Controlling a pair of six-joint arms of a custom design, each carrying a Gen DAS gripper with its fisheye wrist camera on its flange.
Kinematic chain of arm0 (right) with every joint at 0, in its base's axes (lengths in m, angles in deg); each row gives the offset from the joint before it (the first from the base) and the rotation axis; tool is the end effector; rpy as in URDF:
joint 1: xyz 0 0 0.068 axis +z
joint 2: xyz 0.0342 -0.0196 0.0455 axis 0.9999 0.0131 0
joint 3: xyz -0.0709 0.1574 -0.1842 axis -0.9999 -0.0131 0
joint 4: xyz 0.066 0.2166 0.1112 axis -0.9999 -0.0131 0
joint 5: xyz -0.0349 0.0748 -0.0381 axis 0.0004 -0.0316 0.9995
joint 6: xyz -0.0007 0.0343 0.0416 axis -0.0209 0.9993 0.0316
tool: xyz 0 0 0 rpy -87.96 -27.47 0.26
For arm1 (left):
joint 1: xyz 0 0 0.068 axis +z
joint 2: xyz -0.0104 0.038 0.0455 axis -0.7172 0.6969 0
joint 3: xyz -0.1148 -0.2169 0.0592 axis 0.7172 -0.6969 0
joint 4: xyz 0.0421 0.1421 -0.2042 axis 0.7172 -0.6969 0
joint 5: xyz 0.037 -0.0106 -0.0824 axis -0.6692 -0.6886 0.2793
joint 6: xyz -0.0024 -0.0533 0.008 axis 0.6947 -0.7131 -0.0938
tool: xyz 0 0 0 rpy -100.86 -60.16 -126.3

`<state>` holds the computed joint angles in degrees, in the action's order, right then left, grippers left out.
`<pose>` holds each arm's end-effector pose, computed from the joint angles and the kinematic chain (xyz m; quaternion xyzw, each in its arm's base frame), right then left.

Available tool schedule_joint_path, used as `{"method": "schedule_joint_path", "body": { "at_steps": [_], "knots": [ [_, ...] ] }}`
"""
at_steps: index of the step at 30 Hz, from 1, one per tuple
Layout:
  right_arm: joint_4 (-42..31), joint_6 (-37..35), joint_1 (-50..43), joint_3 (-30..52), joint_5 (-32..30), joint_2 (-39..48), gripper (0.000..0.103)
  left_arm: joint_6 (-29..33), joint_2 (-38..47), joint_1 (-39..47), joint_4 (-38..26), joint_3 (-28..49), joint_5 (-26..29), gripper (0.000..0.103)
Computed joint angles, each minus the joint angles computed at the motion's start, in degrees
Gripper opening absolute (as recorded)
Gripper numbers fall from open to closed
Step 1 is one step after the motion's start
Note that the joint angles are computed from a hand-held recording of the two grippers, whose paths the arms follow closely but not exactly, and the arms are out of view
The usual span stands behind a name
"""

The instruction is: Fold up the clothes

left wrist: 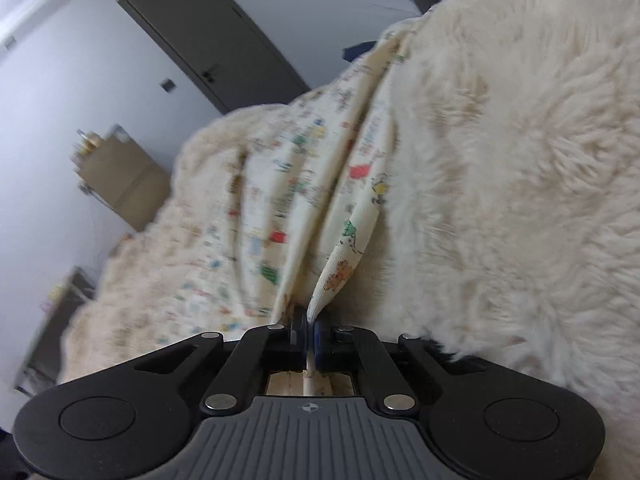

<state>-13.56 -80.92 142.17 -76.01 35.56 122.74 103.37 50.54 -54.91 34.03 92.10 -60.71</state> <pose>0.1399 0.1504 0.1139 -0.3721 0.7671 -0.1285 0.5066 0.2361 -0.0522 0.2129 0.5606 0.6474 0.0432 0.5146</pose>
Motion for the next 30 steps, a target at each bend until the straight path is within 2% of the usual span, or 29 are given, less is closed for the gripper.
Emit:
{"method": "schedule_joint_path", "body": {
  "at_steps": [2,5,7,9,10,11,12,13,16,17,18,19,20,21,23,24,25,26,28,30],
  "knots": [
    [-1.16,-0.44,0.95,-2.56,0.45,-6.98,0.0,-1.43,-4.57,3.08,-1.19,-0.23,4.77,0.0],
    [-9.25,0.18,2.71,-5.37,0.83,-20.16,0.0,-3.55,-8.83,8.1,-3.73,0.58,13.76,0.0],
    [-18.1,1.32,4.21,-5.71,0.71,-28.16,0.0,-1.33,-10.37,14.52,-12.26,3.6,26.28,0.0],
    [-23.47,2.39,5.98,-5.19,1.39,-30.99,0.0,2.51,-10.65,18.41,-19.36,5.86,32.93,0.001],
    [-27.24,3.88,6.05,-4.52,-0.38,-32.14,0.0,5.61,-9.72,19.48,-24.09,7.56,34.5,0.012],
    [-32.49,5.37,5.29,-3.67,-5.12,-33.01,0.001,9.52,-8.07,20.24,-29.79,9.75,35.38,0.048],
    [-35.23,5.16,5.43,-3.51,-8.13,-32.0,0.0,15.91,-5.88,21.08,-36.93,12.25,35.86,0.065],
    [-36.41,5.25,4.75,-3.6,-9.89,-32.23,0.0,18.71,-5.25,22.33,-39.17,12.62,35.8,0.073],
    [-38.95,5.87,1.72,-4.14,-13.64,-35.99,0.005,17.61,-3.96,28.21,-38.14,12.62,38.42,0.075],
    [-39.42,5.73,1.21,-4.56,-13.55,-38.38,0.016,15.71,-1.78,32.1,-37.56,13.57,41.69,0.084],
    [-39.88,5.6,0.67,-4.94,-13.49,-40.74,0.03,11.87,0.93,36.47,-35.6,14.56,45.5,0.089],
    [-40.4,5.47,-0.91,-5.89,-14.23,-45.11,0.039,6.88,2.53,39.16,-32.11,14.67,47.55,0.096],
    [-41.11,5.4,-3.03,-6.91,-15.44,-50.17,0.056,1.31,3.44,40.93,-27.65,14.18,48.58,0.1],
    [-41.93,5.38,-5.36,-7.79,-16.92,-55.19,0.07,-7.89,4.04,42.79,-19.98,12.85,47.38,0.101],
    [-40.21,7.37,-12.1,-8.72,-21.15,-58.75,0.075,-25.57,6.64,45.79,-6.8,11.65,40.67,0.103],
    [-36.35,9.82,-16.68,-9.11,-23.91,-56.22,0.076,-30.92,9.02,46.0,-4.24,12.59,34.89,0.103],
    [-32.08,12.64,-20.74,-9.05,-26.14,-52.31,0.076,-35.29,13.27,44.76,-3.85,15.02,25.8,0.103],
    [-27.64,15.66,-24.38,-8.75,-27.99,-47.85,0.078,-37.88,17.23,43.37,-4.43,17.78,19.94,0.103],
    [-19.18,22.23,-30.5,-7.35,-30.63,-38.13,0.079,-40.41,25.12,41.12,-6.41,23.4,13.47,0.103],
    [-11.22,25.98,-35.45,-7.27,-34.57,-29.18,0.079,-40.01,32.51,39.82,-7.65,28.01,9.95,0.102]
  ]
}}
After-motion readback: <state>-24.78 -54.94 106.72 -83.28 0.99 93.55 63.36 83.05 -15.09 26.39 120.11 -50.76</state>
